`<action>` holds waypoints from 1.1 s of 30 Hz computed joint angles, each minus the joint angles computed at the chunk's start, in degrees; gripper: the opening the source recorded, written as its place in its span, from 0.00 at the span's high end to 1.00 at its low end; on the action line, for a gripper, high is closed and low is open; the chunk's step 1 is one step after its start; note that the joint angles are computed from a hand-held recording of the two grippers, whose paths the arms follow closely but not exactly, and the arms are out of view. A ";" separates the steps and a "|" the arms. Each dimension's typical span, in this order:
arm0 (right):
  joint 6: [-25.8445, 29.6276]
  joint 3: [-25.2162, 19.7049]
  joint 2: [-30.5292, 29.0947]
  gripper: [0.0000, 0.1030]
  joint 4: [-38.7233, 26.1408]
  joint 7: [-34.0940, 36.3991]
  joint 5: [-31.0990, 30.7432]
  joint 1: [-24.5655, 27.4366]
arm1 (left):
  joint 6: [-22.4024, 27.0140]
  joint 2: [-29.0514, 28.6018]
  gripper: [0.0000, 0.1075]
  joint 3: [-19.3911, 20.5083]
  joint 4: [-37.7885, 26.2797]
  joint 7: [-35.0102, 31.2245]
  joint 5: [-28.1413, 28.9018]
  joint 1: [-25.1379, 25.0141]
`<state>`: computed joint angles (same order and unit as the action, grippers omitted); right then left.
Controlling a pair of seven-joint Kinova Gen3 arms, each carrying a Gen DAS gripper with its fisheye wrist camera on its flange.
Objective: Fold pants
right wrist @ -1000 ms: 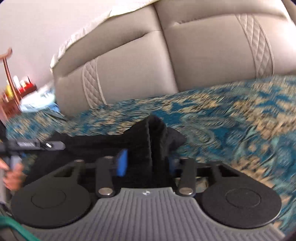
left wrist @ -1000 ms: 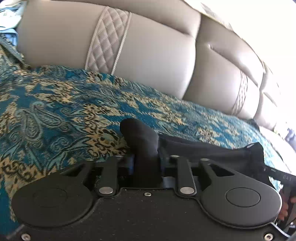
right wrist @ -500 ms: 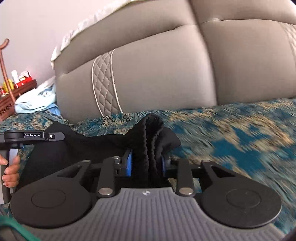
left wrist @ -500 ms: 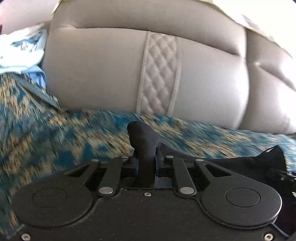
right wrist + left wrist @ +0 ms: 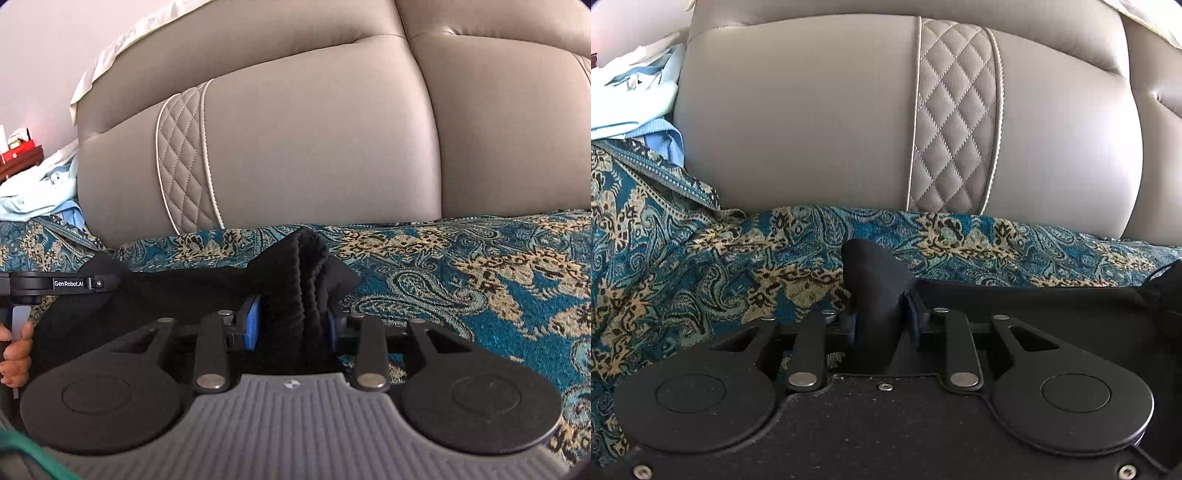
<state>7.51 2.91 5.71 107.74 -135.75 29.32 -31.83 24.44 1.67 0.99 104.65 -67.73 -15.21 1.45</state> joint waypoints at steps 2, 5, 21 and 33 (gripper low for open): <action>1.01 4.73 0.07 0.59 -0.18 -4.16 4.66 -5.31 | 0.10 0.24 0.74 0.01 -0.11 0.08 -0.13 0.04; 2.80 7.46 0.31 0.54 -0.62 -10.82 11.65 -9.00 | 0.32 0.33 0.72 -0.03 -0.20 0.10 0.05 0.08; 11.93 -8.32 -2.71 0.08 1.80 -43.78 37.64 1.15 | 3.39 -6.34 0.20 -3.16 2.87 -0.32 0.49 2.47; 31.63 -21.60 -13.98 0.00 13.19 -68.00 55.33 -4.80 | 6.23 -28.58 0.08 3.58 15.26 -3.69 7.51 -5.01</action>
<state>39.14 -18.69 -8.26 120.92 -203.75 84.65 -36.63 30.67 -26.91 4.56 119.91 -71.42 -7.71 -3.56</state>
